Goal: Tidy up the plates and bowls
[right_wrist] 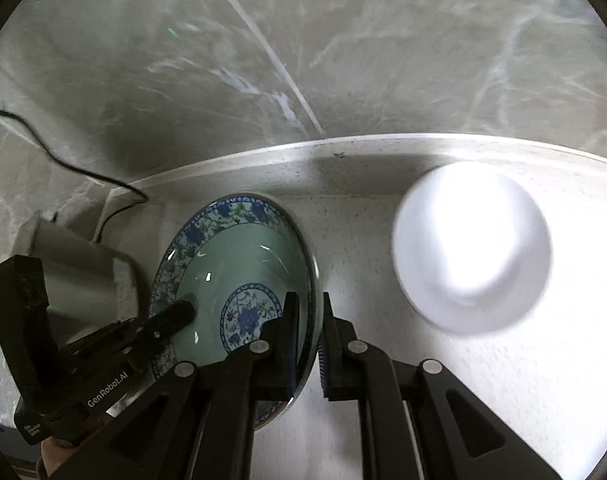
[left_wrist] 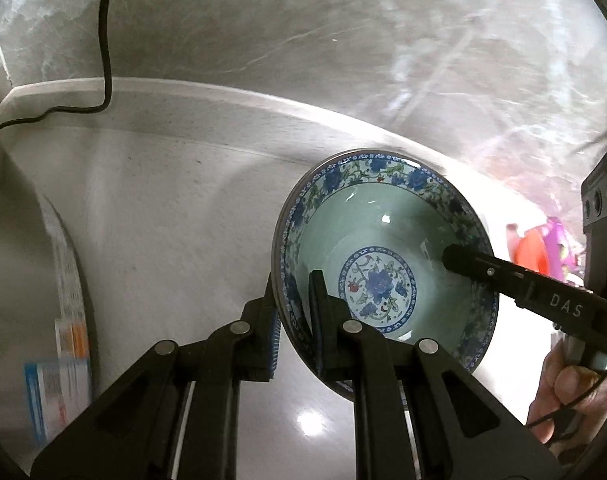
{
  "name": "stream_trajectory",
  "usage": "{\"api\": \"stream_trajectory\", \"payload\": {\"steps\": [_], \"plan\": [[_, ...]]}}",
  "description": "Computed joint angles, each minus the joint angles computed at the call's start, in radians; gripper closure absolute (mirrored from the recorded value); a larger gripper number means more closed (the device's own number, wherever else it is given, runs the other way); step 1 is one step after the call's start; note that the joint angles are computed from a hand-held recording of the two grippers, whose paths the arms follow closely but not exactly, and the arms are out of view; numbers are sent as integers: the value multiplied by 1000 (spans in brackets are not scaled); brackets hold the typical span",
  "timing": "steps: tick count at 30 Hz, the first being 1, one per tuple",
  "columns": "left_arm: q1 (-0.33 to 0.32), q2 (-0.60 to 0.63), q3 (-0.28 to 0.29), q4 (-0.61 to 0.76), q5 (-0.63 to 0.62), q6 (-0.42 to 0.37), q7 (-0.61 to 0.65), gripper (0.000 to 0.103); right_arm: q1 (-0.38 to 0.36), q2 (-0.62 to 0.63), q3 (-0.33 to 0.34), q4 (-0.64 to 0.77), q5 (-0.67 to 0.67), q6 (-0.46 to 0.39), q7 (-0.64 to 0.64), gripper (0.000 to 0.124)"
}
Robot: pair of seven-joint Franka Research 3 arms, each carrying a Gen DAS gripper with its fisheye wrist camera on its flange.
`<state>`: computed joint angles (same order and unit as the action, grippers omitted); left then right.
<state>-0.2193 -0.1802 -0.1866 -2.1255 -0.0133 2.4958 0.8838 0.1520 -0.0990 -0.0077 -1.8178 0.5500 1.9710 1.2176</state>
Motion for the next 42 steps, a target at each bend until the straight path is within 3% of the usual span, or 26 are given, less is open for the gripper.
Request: {"api": "stream_trajectory", "payload": {"steps": [10,18,23,32,38,42], "plan": [[-86,-53,-65,42,24,2,-60,92,-76,-209,-94,-127,47,-57,-77,113],[-190,22,-134,157,34,-4,-72,92,-162,-378,-170,-246,27,-80,-132,112],[-259,118,-197,265,115,-49,-165,92,-241,-461,-245,-297,-23,-154,-205,111],[-431,323,-247,431,305,-121,-471,91,-359,-367,-364,-216,-76,-330,-432,111],[-542,477,-227,566,360,-168,-549,91,-450,-275,-385,-181,-95,-380,-554,111],[-580,553,-210,625,355,-173,-549,91,-507,-223,-377,-175,-104,-391,-598,111]]}}
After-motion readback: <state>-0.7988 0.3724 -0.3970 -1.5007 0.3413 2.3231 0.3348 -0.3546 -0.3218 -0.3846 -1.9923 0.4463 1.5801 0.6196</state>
